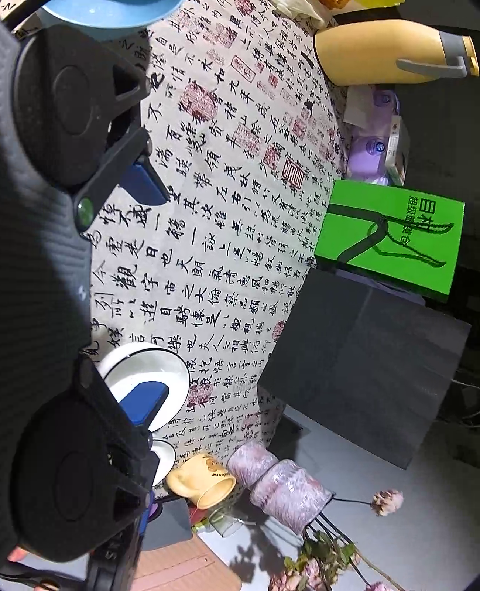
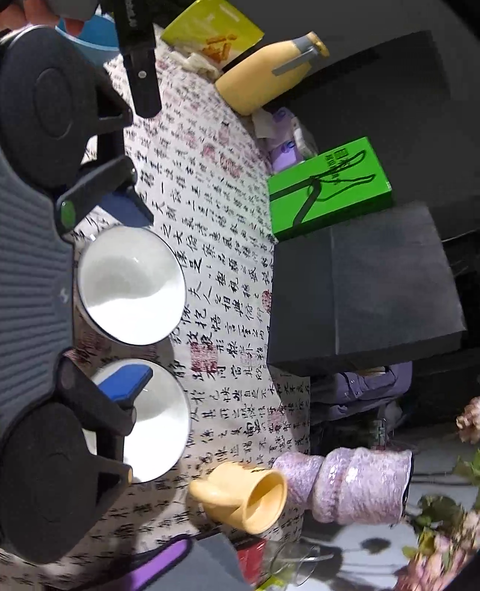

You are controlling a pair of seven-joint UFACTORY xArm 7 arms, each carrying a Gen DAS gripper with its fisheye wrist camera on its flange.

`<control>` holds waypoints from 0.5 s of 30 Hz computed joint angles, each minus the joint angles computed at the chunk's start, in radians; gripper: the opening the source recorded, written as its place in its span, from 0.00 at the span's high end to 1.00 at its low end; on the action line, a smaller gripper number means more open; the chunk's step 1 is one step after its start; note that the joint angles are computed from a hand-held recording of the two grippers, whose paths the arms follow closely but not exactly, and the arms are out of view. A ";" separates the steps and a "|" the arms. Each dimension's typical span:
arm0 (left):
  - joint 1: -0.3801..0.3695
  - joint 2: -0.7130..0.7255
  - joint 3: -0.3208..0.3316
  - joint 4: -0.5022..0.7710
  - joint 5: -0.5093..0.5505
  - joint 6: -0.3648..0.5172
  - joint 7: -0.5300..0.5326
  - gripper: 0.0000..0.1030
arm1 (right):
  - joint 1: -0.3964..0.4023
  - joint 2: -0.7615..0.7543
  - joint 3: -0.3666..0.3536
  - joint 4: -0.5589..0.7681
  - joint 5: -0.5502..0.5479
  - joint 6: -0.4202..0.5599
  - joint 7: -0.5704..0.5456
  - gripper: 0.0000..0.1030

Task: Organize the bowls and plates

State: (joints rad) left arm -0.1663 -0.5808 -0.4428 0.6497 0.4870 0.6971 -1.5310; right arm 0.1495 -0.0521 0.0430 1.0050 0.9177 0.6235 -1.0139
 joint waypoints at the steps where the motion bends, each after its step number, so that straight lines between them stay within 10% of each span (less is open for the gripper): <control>1: 0.006 0.021 0.001 0.011 0.001 -0.006 0.001 0.00 | 0.003 0.026 0.006 0.022 -0.027 -0.017 0.014 0.25; 5: 0.009 0.099 0.036 0.029 -0.018 -0.058 0.002 0.00 | -0.002 0.128 0.032 0.113 -0.119 -0.021 0.064 0.48; 15: -0.047 0.314 0.139 0.092 -0.077 -0.115 0.066 0.24 | -0.038 0.278 0.102 0.207 -0.233 -0.060 0.077 0.65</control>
